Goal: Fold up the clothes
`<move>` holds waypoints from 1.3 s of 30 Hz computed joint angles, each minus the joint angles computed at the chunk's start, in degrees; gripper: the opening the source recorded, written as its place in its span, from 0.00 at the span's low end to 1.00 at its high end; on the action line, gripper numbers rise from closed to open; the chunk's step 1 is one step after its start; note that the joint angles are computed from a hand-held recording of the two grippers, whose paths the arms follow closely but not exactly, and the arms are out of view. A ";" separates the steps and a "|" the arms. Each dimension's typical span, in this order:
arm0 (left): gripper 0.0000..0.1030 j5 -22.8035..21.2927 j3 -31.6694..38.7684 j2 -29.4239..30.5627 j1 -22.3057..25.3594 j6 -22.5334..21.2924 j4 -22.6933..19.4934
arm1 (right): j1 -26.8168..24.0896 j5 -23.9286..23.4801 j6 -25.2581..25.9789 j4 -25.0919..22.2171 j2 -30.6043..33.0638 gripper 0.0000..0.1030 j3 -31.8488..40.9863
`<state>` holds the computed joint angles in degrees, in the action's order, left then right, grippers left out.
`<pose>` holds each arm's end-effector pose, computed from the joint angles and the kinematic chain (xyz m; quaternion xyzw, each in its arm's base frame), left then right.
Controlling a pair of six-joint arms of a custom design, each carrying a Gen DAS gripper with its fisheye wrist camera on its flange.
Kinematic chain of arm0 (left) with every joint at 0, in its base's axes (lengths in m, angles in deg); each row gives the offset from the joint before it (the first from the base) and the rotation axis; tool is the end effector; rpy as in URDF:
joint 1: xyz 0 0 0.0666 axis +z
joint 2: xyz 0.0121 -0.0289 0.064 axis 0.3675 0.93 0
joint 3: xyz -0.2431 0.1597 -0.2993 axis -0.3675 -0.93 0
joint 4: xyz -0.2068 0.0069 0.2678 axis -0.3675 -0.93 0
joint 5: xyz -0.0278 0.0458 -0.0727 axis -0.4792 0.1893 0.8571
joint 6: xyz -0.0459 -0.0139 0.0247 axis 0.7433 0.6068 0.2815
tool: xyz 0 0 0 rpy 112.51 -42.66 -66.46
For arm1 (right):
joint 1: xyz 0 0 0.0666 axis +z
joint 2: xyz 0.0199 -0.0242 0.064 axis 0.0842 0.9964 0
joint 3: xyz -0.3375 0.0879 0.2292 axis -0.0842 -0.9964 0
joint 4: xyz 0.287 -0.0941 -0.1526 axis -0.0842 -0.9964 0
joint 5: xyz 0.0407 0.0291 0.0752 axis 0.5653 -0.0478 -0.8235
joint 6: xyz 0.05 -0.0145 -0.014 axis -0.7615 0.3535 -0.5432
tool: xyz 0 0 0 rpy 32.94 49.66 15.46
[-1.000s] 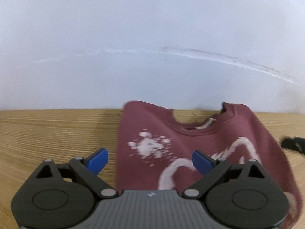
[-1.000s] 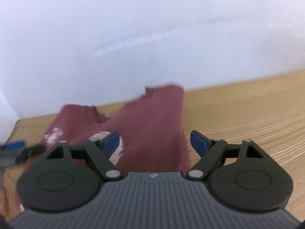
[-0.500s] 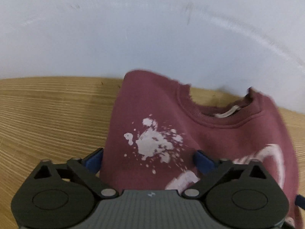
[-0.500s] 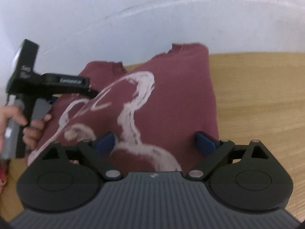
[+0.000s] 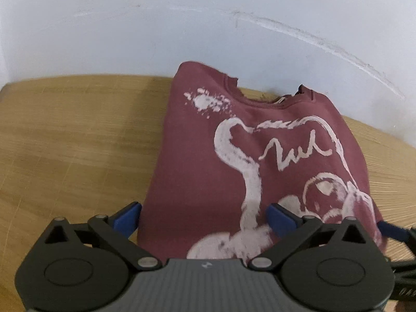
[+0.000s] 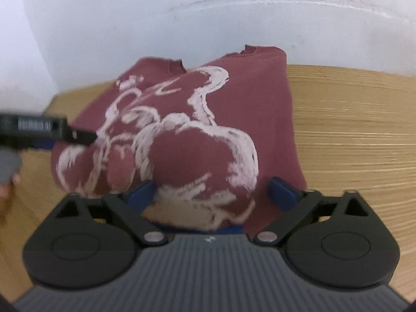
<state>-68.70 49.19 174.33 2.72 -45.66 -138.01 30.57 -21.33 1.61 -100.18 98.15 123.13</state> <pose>0.6396 -0.2110 0.3757 -0.0932 0.9369 -0.0334 0.3354 0.6397 0.3111 0.3527 -0.1256 0.8993 0.1691 0.3832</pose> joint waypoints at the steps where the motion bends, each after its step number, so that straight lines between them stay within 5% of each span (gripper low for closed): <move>1: 1.00 -0.41 1.17 0.84 0.19 -0.81 -0.22 | 0.17 0.56 0.27 -1.32 0.92 1.00 2.12; 4: 1.00 1.37 3.79 1.99 0.96 -0.16 -1.84 | 0.74 2.58 1.23 -4.72 3.69 0.99 8.29; 8: 0.98 -0.22 1.00 -1.01 -0.14 -0.72 -2.39 | 1.53 5.74 -2.13 -5.49 1.79 0.99 7.53; 15: 0.99 -0.54 -7.74 -8.78 -4.89 -0.35 -1.15 | 2.66 9.43 -3.80 1.59 -10.97 0.99 -11.13; 22: 0.99 -3.94 -17.58 -15.67 -11.25 2.59 -1.59 | 4.11 10.88 -5.46 2.48 -21.98 0.99 -24.88; 29: 0.99 -5.29 -22.90 -20.66 -15.05 10.50 -3.15 | 5.33 10.68 -5.50 3.30 -28.62 0.99 -32.37; 39: 0.99 -11.98 -22.96 -23.42 -21.37 15.57 -9.23 | 6.46 9.89 -6.89 3.60 -35.57 0.99 -38.70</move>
<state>-80.68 26.23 150.91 -18.64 -30.09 -147.24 37.03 -11.44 -5.27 -96.58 62.58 84.43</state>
